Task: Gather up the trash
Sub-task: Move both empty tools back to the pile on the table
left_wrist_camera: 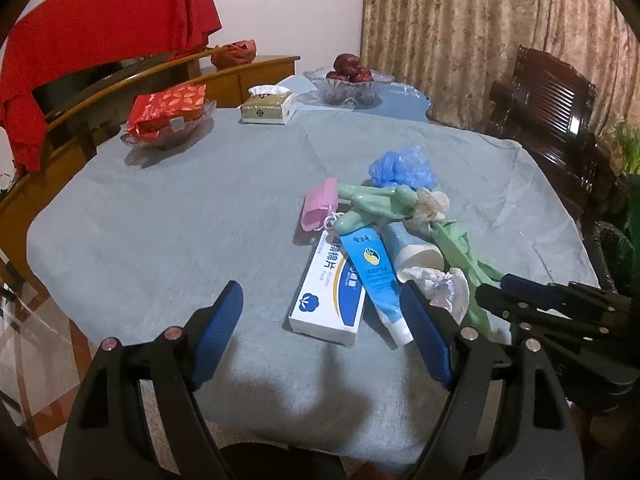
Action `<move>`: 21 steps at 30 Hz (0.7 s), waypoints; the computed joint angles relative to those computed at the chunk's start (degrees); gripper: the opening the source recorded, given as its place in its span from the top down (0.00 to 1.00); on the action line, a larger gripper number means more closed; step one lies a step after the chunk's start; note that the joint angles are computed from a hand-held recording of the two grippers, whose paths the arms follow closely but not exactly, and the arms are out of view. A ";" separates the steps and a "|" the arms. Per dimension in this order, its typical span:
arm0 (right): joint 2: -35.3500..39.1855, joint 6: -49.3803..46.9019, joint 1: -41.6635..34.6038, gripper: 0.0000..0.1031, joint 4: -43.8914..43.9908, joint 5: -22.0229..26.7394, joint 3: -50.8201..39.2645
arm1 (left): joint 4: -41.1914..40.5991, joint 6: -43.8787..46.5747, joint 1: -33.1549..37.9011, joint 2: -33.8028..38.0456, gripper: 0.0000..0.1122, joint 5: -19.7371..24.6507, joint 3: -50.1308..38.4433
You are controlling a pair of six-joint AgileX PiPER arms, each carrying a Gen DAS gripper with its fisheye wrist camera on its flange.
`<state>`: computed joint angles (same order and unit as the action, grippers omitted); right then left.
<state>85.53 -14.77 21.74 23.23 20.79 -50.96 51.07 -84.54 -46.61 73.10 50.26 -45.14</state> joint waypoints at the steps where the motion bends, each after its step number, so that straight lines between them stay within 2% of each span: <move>1: 0.24 -1.75 -0.57 0.90 1.30 0.50 -0.15 | -0.21 -0.02 0.12 0.39 0.30 -0.54 -0.20; 3: 0.28 -5.25 -1.92 1.00 4.01 0.74 0.02 | -0.24 -0.13 -0.25 1.26 0.30 -0.72 -0.88; 9: -5.24 -12.06 -8.92 1.00 9.65 3.79 1.47 | -0.10 -0.23 -2.88 4.53 0.30 0.02 -4.41; 12: -6.00 -18.03 -12.50 0.99 14.94 8.47 0.99 | -0.13 -0.61 -4.33 5.65 0.30 0.63 -5.84; 14: -6.64 -19.75 -11.83 0.88 16.09 7.91 2.04 | 0.28 -1.20 -5.54 5.69 0.30 1.96 -6.40; 21: -4.92 -19.65 -6.98 0.87 16.30 4.27 4.12 | 0.60 -1.98 -5.42 4.12 0.30 3.92 -4.65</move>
